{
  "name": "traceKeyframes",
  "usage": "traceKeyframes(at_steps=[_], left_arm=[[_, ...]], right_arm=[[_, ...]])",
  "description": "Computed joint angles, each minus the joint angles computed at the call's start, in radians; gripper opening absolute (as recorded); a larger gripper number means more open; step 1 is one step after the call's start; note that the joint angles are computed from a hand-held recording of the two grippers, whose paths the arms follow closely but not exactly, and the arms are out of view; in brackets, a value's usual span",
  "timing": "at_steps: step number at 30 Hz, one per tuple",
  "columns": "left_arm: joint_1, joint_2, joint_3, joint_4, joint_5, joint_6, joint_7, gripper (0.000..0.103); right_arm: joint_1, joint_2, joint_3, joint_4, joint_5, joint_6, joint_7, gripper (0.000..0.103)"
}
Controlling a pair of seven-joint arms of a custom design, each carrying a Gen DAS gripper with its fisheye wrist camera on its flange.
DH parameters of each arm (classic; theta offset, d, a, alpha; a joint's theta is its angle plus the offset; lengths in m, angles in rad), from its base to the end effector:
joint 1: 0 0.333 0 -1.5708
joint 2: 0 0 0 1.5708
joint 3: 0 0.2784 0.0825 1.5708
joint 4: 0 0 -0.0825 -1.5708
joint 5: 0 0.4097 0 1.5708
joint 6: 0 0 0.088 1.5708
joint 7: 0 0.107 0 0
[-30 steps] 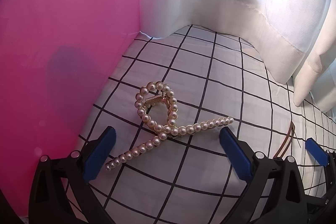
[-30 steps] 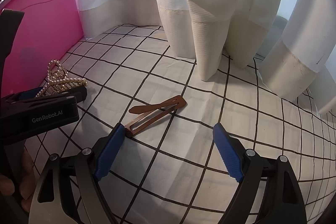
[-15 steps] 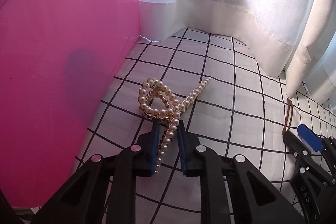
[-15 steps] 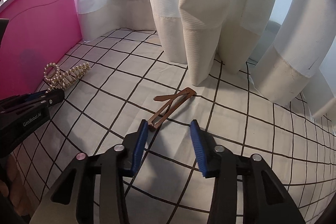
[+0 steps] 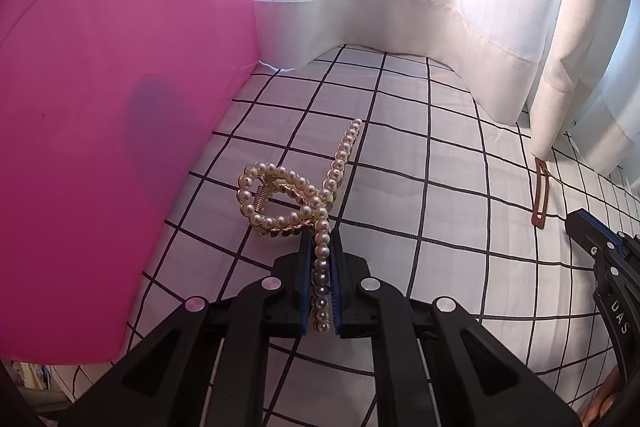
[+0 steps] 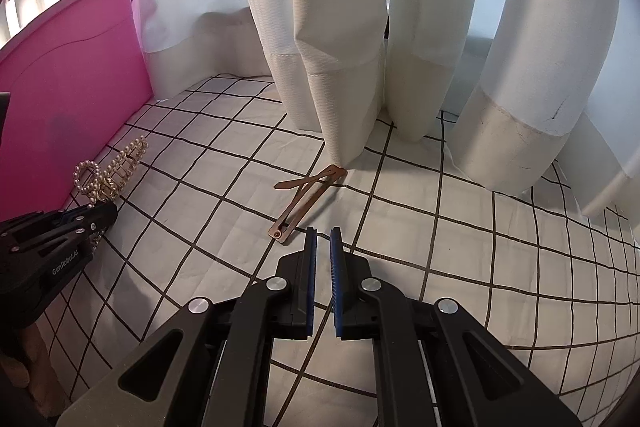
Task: Organize jewelry
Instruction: 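Carry the pearl clip with the left tool while the right tool carries the brown clip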
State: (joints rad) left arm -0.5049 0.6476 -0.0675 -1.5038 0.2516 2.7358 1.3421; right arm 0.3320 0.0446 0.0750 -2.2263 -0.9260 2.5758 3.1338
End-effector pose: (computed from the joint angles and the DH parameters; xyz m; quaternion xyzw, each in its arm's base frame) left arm 0.6332 -0.4084 0.3090 -0.4796 0.8265 -0.2430 0.1667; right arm 0.5209 0.2392 0.3259 -0.5110 0.7967 -0.2596 0.1918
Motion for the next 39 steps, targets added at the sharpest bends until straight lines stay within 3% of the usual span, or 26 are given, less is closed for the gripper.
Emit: traceKeyframes(at_steps=[3, 4, 5, 7, 17, 22, 23, 25, 26, 39], left_arm=[[0.001, -0.002, 0.0, -0.002, -0.003, -0.001, 0.0, 0.009], [0.001, 0.003, 0.0, 0.003, -0.003, 0.0, 0.0, 0.009], [0.0, 0.003, 0.001, 0.002, -0.002, 0.003, -0.001, 0.009], [0.001, -0.01, 0.001, -0.017, -0.001, 0.012, 0.0, 0.009], [0.009, -0.009, -0.006, -0.021, -0.02, 0.021, 0.01, 0.009], [0.006, -0.014, -0.003, -0.026, -0.021, 0.024, 0.009, 0.009], [0.007, -0.013, -0.003, -0.025, -0.021, 0.023, 0.01, 0.009], [0.008, -0.014, -0.004, -0.026, -0.023, 0.023, 0.011, 0.009], [0.008, -0.013, -0.004, -0.025, -0.024, 0.023, 0.011, 0.009], [-0.011, -0.039, 0.002, -0.055, 0.008, 0.035, -0.011, 0.008]], right_arm=[[0.0, 0.031, -0.005, 0.035, 0.001, 0.007, -0.002, 0.007], [0.0, 0.037, -0.007, 0.042, 0.013, 0.006, -0.013, 0.013], [0.002, 0.048, -0.008, 0.054, 0.018, 0.005, -0.011, 0.032], [0.01, 0.058, -0.015, 0.065, -0.005, 0.002, 0.02, 0.043], [0.032, 0.156, -0.036, 0.18, 0.062, -0.083, -0.051, 0.043], [0.056, 0.199, -0.057, 0.236, 0.035, -0.118, -0.05, 0.042], [0.059, 0.206, -0.06, 0.244, 0.03, -0.119, -0.05, 0.04], [0.068, 0.206, -0.065, 0.248, 0.014, -0.137, -0.043, 0.021], [0.068, 0.203, -0.066, 0.242, 0.012, -0.131, -0.039, 0.016], [0.041, 0.045, -0.033, 0.078, -0.059, -0.074, 0.011, 0.013]])
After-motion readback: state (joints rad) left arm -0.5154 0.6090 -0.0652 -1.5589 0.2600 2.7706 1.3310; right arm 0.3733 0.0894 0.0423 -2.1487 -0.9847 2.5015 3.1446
